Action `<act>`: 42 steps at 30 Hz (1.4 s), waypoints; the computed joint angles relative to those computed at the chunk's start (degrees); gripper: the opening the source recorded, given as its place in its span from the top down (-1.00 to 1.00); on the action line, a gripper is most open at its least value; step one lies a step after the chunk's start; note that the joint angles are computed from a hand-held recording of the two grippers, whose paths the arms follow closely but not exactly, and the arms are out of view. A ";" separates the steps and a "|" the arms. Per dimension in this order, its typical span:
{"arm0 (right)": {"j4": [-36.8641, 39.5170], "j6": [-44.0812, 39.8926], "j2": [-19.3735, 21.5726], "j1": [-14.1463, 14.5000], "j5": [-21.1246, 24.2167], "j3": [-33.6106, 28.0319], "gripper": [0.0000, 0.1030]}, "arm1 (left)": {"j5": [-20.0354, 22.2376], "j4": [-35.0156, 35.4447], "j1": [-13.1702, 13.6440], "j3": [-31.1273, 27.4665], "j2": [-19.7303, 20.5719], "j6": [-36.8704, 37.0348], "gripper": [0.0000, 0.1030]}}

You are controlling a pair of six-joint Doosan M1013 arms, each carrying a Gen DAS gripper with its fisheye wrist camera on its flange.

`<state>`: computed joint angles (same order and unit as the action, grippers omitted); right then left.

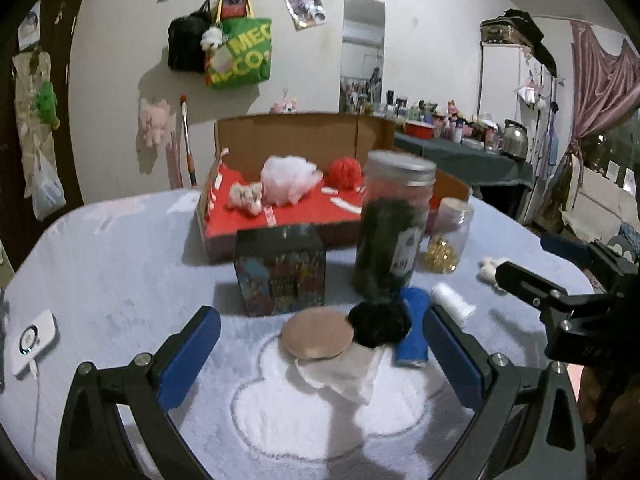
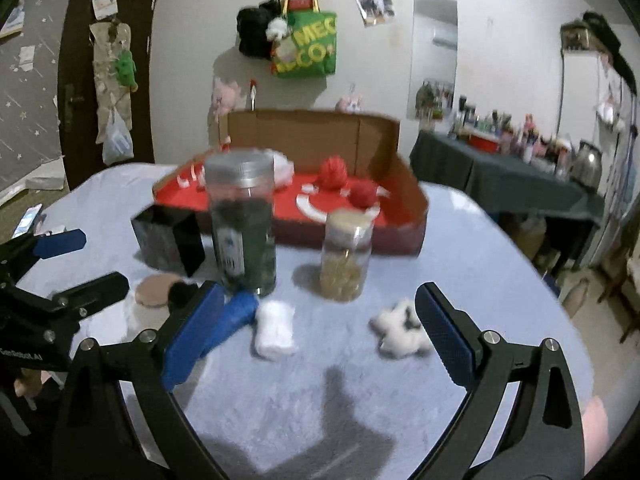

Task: Organize soft objects
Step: 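Withdraw both tools from the box toward the remaining items, then grasp the beige round pad with the left tool while the right tool grasps the white rolled cloth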

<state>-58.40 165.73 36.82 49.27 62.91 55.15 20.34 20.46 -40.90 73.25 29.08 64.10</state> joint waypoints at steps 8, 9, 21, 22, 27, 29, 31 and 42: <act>4.02 -2.02 0.75 -0.91 -2.00 -0.09 -0.90 | 4.11 -10.31 1.15 -2.53 1.93 9.44 -1.00; 4.63 -2.55 0.83 -1.05 -2.34 -0.19 -0.90 | 4.90 -11.47 1.33 -3.00 2.22 10.45 -1.00; 15.25 -8.12 1.13 -3.46 -6.06 -0.57 -0.76 | 13.77 -24.70 3.39 -8.05 5.15 22.21 -0.84; 16.35 -8.77 1.05 -3.72 -6.56 -0.51 -0.73 | 14.32 -24.98 3.43 -8.49 5.36 22.89 -0.84; 21.74 -11.69 0.93 -4.73 -8.66 -0.36 -0.39 | 17.17 -27.78 3.75 -10.41 6.33 27.33 -0.71; 23.33 -12.61 0.76 -5.02 -9.42 -0.02 -0.23 | 18.28 -29.07 4.01 -11.16 6.72 29.04 -0.66; 24.00 -13.38 0.72 -5.12 -9.60 0.09 -0.18 | 19.34 -30.31 4.29 -11.77 7.07 30.26 -0.58; 24.30 -18.56 0.28 -4.49 -11.27 0.57 0.65 | 20.49 -41.05 5.43 -11.38 6.93 39.65 0.59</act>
